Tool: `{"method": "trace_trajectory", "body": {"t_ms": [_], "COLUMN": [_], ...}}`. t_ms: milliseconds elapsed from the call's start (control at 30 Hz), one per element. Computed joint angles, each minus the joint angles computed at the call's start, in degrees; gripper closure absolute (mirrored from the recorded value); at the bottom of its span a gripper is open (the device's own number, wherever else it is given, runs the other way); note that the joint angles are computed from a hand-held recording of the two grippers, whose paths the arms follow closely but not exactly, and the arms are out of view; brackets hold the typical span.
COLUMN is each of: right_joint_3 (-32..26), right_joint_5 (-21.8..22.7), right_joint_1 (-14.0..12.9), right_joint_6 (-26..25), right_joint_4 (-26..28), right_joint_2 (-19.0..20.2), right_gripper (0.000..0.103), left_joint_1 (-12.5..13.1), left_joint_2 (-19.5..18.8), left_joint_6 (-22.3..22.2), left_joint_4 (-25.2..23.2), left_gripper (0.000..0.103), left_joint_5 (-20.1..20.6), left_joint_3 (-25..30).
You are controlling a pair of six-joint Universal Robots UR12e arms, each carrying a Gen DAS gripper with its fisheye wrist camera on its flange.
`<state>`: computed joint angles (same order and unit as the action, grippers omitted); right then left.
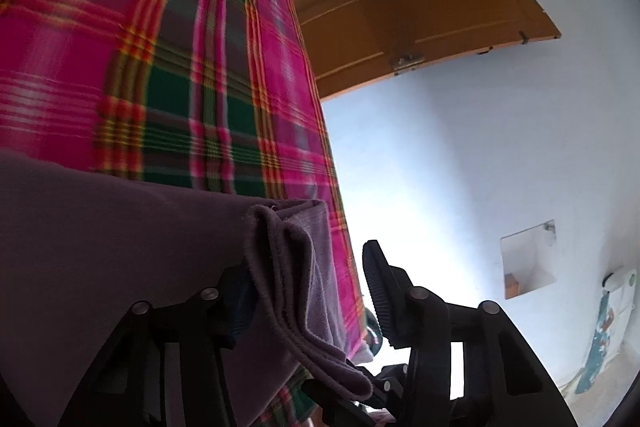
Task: Fold clothes
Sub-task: 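Grasp the fleece edge with the left gripper beside the right gripper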
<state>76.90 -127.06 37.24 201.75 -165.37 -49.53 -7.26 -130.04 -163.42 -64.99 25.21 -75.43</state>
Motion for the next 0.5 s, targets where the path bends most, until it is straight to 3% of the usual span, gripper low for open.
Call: {"method": "trace_trajectory", "body": {"t_ms": [233,500], "right_joint_3": [-2.77,-5.90], "right_joint_5": [1.63,4.18], "right_joint_1": [0.41,0.76], "right_joint_6": [-0.59,-2.68], "right_joint_4": [0.34,0.05], "right_joint_2": [1.65,3.57], "right_gripper": [0.091,0.091], "left_joint_1": [1.14,1.85], "left_joint_2": [0.42,1.33], "left_joint_6": [-1.55,-7.27], "left_joint_4": [1.93,10.25], "left_gripper": [0.065,0.069], "left_joint_5": [2.10,3.80], "left_joint_3": [-1.33,-3.87]}}
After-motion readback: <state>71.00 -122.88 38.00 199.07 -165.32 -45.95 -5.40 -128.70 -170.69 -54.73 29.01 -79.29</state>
